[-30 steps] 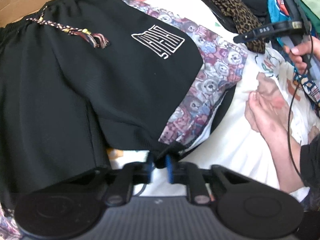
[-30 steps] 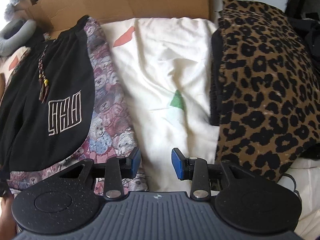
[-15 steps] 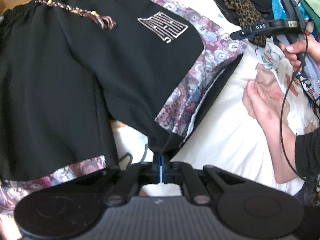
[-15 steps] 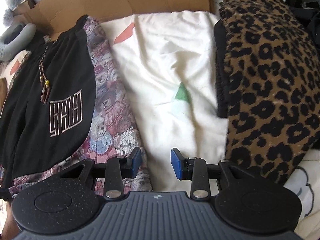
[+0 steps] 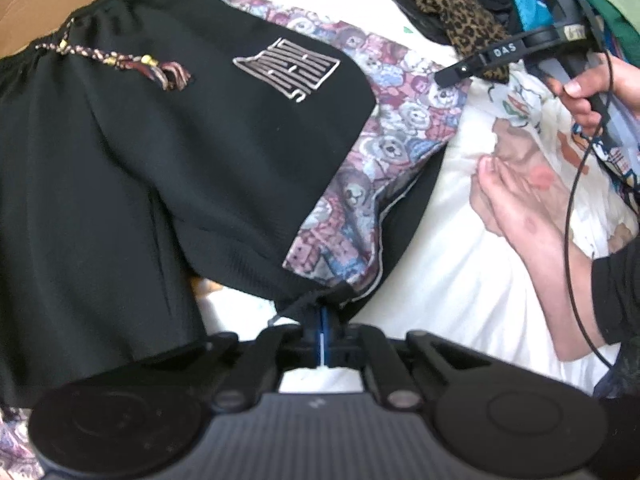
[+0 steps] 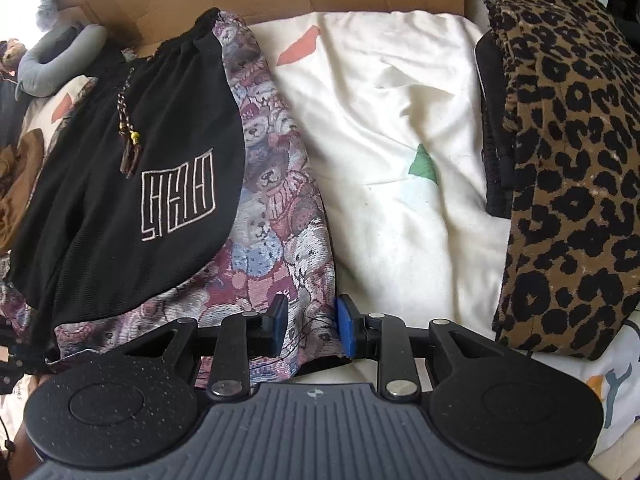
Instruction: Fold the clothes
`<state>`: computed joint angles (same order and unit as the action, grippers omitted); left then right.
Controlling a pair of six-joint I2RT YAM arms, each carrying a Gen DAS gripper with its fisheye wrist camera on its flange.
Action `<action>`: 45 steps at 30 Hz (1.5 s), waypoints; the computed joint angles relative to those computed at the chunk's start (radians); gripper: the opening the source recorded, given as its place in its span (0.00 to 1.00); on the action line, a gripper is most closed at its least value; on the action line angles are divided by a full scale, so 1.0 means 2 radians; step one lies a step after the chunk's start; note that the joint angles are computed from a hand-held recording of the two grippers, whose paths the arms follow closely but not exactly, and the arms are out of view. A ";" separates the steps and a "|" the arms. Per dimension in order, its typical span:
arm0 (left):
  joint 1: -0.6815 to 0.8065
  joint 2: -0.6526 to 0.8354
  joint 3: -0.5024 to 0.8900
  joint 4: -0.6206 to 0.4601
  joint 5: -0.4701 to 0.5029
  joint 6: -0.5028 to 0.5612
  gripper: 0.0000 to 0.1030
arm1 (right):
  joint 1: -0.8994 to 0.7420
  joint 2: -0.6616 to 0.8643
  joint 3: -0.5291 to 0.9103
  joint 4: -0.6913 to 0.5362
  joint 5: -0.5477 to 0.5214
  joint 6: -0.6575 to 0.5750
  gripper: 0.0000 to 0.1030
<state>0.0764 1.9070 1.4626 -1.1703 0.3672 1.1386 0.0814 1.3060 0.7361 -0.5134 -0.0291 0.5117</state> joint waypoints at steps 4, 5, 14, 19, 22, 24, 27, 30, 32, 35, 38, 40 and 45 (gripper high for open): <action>0.006 -0.012 -0.009 0.008 -0.005 -0.009 0.00 | -0.020 -0.014 -0.011 0.005 0.004 0.006 0.32; 0.007 -0.013 -0.011 0.010 -0.007 -0.014 0.00 | -0.026 -0.013 -0.012 0.008 0.005 0.007 0.32; 0.008 0.002 -0.029 0.029 -0.037 -0.069 0.00 | -0.056 0.002 -0.033 0.048 -0.009 0.029 0.29; 0.005 0.013 -0.025 0.026 -0.045 -0.082 0.00 | -0.061 0.009 -0.038 0.065 -0.013 0.046 0.25; 0.003 0.013 -0.027 0.026 -0.048 -0.082 0.00 | -0.049 0.017 -0.038 0.073 -0.017 0.047 0.25; 0.002 0.013 -0.029 0.027 -0.049 -0.082 0.00 | -0.038 0.024 -0.037 0.076 -0.017 0.050 0.25; 0.000 0.012 -0.031 0.029 -0.051 -0.083 0.00 | -0.024 0.026 -0.036 0.077 -0.013 0.056 0.25; -0.002 0.012 -0.033 0.031 -0.052 -0.082 0.00 | -0.018 0.019 -0.033 0.073 -0.005 0.057 0.25; -0.004 0.011 -0.034 0.032 -0.053 -0.082 0.00 | -0.017 0.021 -0.032 0.072 -0.008 0.055 0.25; -0.006 0.010 -0.035 0.033 -0.054 -0.082 0.00 | -0.017 0.024 -0.035 0.073 -0.012 0.058 0.25; -0.008 0.009 -0.037 0.034 -0.055 -0.082 0.00 | -0.013 0.015 -0.038 0.073 -0.015 0.061 0.25; -0.009 0.006 -0.040 0.035 -0.056 -0.081 0.00 | -0.009 0.015 -0.038 0.069 -0.014 0.054 0.25; -0.012 0.001 -0.045 0.038 -0.056 -0.086 0.00 | -0.008 0.017 -0.044 0.068 -0.022 0.061 0.25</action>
<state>0.0526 1.9100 1.3716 -1.0933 0.2543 0.9663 0.0658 1.3395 0.6480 -0.3779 -0.0739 0.6336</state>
